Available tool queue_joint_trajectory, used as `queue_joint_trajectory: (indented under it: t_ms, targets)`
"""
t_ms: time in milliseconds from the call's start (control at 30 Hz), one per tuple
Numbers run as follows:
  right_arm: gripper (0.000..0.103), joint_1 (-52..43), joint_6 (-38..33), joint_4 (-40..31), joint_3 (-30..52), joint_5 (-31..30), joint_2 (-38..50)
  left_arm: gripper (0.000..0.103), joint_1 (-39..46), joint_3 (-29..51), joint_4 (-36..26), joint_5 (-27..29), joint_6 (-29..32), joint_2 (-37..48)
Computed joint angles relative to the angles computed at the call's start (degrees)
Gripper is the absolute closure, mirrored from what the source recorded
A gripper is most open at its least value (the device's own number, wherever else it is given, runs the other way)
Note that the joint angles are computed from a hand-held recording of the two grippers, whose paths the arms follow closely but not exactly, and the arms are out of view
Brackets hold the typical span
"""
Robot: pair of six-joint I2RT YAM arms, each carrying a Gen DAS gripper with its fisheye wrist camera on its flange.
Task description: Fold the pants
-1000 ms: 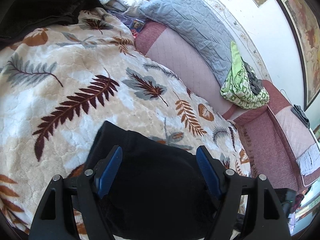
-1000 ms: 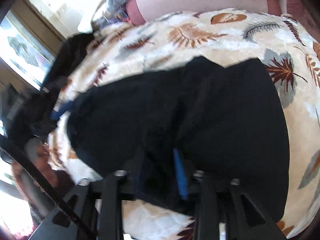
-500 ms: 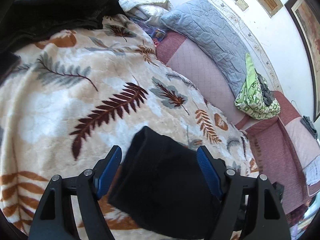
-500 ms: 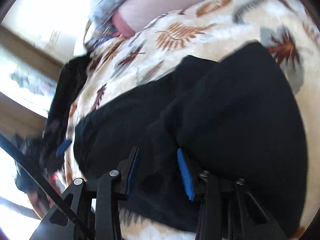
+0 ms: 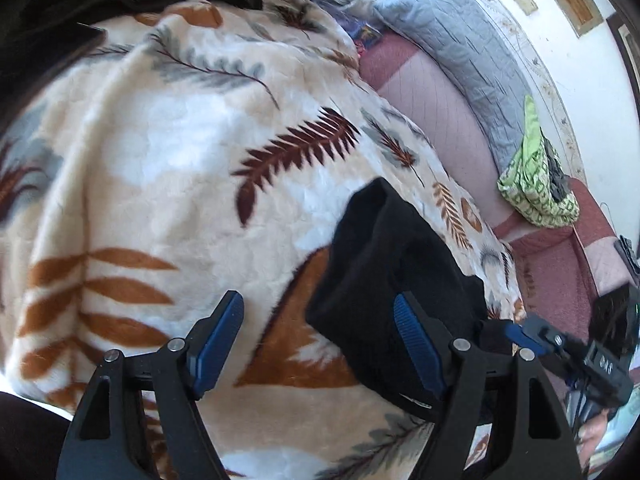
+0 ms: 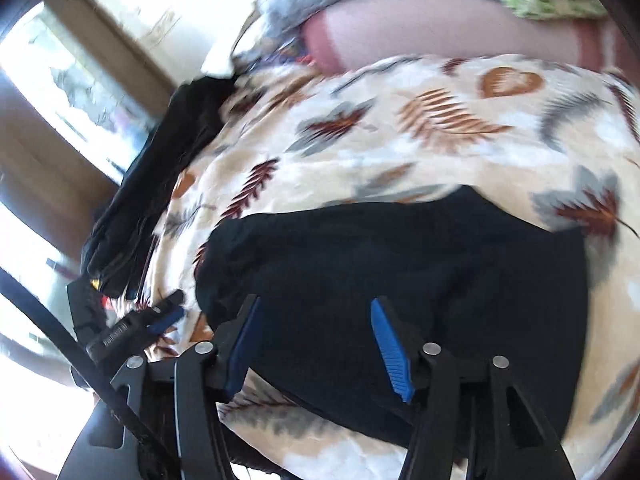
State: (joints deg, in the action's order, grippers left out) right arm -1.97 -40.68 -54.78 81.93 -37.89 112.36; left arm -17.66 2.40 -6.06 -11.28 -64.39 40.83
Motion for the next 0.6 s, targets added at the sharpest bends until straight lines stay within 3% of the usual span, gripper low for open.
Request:
queue_joint_trajectory:
  t_ms: [133, 267, 367, 433, 467, 500, 600]
  targets:
    - [0.041, 10.81, 4.9, -0.86, 3.38, 5.87, 4.13, 0.026, -4.97, 2.4, 5.88, -4.25, -0.91, 10.81]
    - [0.034, 20.77, 10.22, -5.69, 12.33, 11.2, 11.43, 0.016, -9.62, 2.57, 10.51, -9.27, -4.11, 16.4]
    - [0.032, 26.41, 15.62, -6.94, 17.63, 14.94, 15.74, 0.015, -12.09, 4.05, 11.08, -12.16, -5.49, 20.25]
    - [0.022, 30.36, 18.27, -9.94, 22.94, 19.79, 20.01, 0.023, -12.92, 4.68, 11.29, -13.21, -6.09, 21.7]
    - [0.02, 32.29, 20.25, -10.54, 24.99, 23.07, 21.86, 0.045, -12.83, 4.63, 12.62, -12.71, -5.71, 22.58]
    - [0.015, 33.75, 21.73, -11.21, 26.55, 25.74, 23.23, 0.057, -12.16, 5.08, 14.21, -11.25, -5.07, 24.64]
    - [0.009, 38.69, 23.24, -14.2, 31.22, 35.49, 27.6, 0.062, -12.09, 5.07, 16.1, -11.51, -5.09, 26.39]
